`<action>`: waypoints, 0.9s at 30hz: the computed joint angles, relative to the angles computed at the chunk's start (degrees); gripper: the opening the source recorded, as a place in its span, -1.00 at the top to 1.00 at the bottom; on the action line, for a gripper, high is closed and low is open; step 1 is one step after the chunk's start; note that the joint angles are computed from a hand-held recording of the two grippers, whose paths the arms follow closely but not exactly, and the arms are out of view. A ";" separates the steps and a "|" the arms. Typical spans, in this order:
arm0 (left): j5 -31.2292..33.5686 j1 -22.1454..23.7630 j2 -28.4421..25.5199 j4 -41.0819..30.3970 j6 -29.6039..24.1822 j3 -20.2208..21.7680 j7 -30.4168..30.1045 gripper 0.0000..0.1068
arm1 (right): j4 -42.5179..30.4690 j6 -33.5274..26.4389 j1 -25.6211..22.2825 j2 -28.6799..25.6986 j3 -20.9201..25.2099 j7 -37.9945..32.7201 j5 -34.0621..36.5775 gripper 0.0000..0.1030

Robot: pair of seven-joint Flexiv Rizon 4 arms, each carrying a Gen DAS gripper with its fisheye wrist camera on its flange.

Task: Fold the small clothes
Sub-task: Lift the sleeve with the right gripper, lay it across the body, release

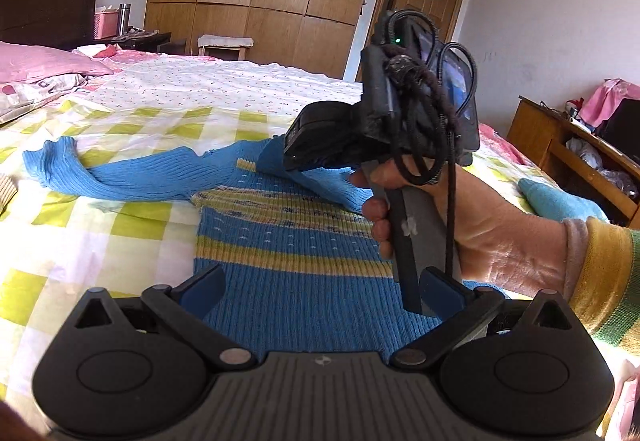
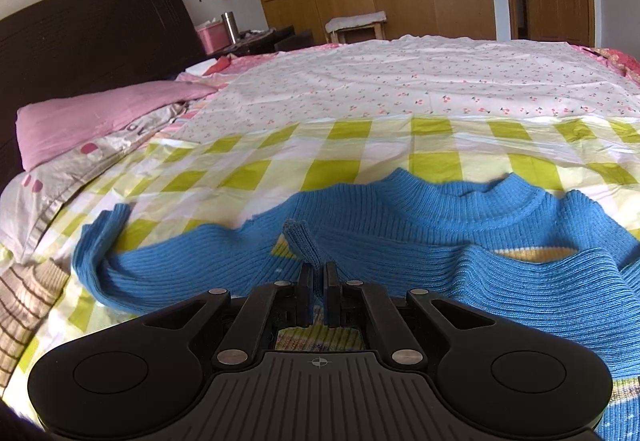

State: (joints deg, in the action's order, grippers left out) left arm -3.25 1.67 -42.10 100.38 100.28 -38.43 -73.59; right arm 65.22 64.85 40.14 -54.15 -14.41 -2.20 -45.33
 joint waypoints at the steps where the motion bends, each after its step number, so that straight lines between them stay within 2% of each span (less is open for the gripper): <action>1: -0.01 -0.01 -0.04 -0.04 -0.17 0.02 0.01 -0.93 | -0.83 -0.54 -0.28 -0.53 0.65 -0.90 0.45 0.94; 8: -0.35 -0.49 0.24 0.08 -0.18 0.78 -0.24 -0.93 | -4.90 -0.48 -0.74 -3.17 1.45 -3.51 2.63 0.94; 12: -0.73 -0.78 0.34 -0.10 -0.57 1.25 -0.40 -0.93 | -8.07 -2.55 -1.27 -4.96 2.97 -7.07 4.86 0.93; 16: -0.73 -0.55 0.37 0.08 -0.46 1.01 -0.26 -0.93 | -9.50 -3.26 -1.93 -6.15 4.66 -10.88 7.58 0.80; 21: -0.48 -0.43 0.27 0.12 -0.20 0.85 -0.17 -0.93 | -8.45 0.24 -2.15 -5.45 5.36 -14.51 9.54 0.73; 27: 0.02 -0.63 0.13 0.12 0.76 1.23 -0.30 -0.93 | -0.79 7.57 -0.21 -0.94 0.80 -10.92 8.76 0.71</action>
State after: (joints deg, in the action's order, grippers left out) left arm -3.22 1.04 -41.97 100.50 101.04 -37.20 -73.89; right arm 64.43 72.42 39.93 -55.10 -13.61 -13.11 -36.58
